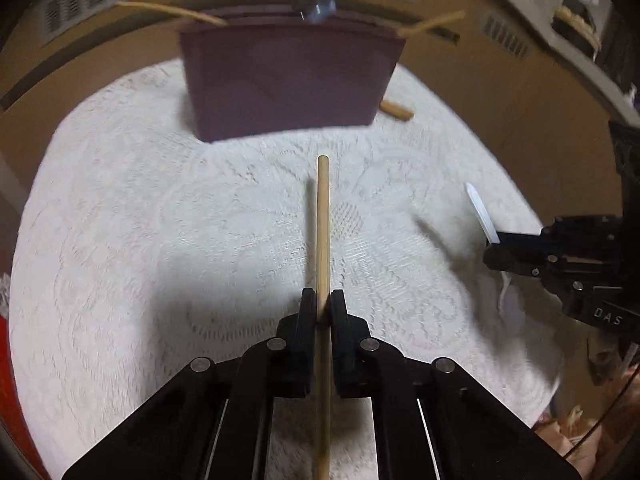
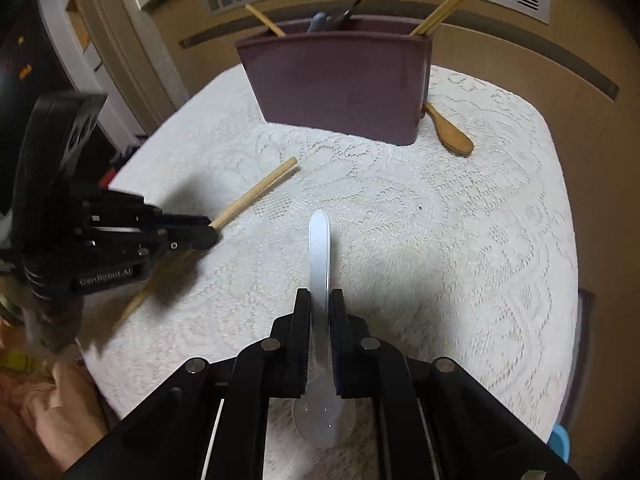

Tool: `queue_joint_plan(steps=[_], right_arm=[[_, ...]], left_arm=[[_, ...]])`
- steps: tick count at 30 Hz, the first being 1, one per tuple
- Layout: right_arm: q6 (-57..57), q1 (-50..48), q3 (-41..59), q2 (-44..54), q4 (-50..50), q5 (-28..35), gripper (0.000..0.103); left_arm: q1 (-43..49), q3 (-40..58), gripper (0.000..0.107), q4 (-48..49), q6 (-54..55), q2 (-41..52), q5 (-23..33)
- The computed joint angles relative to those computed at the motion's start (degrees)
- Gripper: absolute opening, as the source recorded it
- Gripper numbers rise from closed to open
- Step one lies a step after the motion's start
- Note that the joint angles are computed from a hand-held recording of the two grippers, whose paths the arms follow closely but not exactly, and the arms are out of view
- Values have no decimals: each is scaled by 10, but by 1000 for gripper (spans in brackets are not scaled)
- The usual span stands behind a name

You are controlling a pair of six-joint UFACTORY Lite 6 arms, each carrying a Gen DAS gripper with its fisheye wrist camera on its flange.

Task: Organize utensils
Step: 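Lift the white spoon with the right gripper while the left lifts the chopstick, then drop the white spoon into the caddy with the right gripper while the left drops the chopstick in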

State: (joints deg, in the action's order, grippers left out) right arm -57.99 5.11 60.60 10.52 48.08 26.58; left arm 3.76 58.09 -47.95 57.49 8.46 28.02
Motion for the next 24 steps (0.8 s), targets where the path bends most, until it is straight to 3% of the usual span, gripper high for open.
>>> queue_joint_plan(steps=[3,5,7,10,15,19,24], right_arm=[[-22,-12,-38,-54,37,9,9],[-35,-22,-53,-89,62,22,9],[-38,-25,-55,-123,81,30,9],[-28,-42,-22,-174,93,58,9],[107,-13,200,-162,-24,44,9],[197,3,436,-55,-97,55,9],[285,14,703,120,-171,97,9]], left_arm=[[37,-71,7,-107,97,-99,10],[61,-84,7,-126,107,-155,40],[74,-68,7,-144,110,-198,58],[90,38,7,-137,85,-210,106],[79,320,7,-136,26,-116,100],[85,549,7,-196,20,9,87],[63,824,7,-146,-56,217,58]])
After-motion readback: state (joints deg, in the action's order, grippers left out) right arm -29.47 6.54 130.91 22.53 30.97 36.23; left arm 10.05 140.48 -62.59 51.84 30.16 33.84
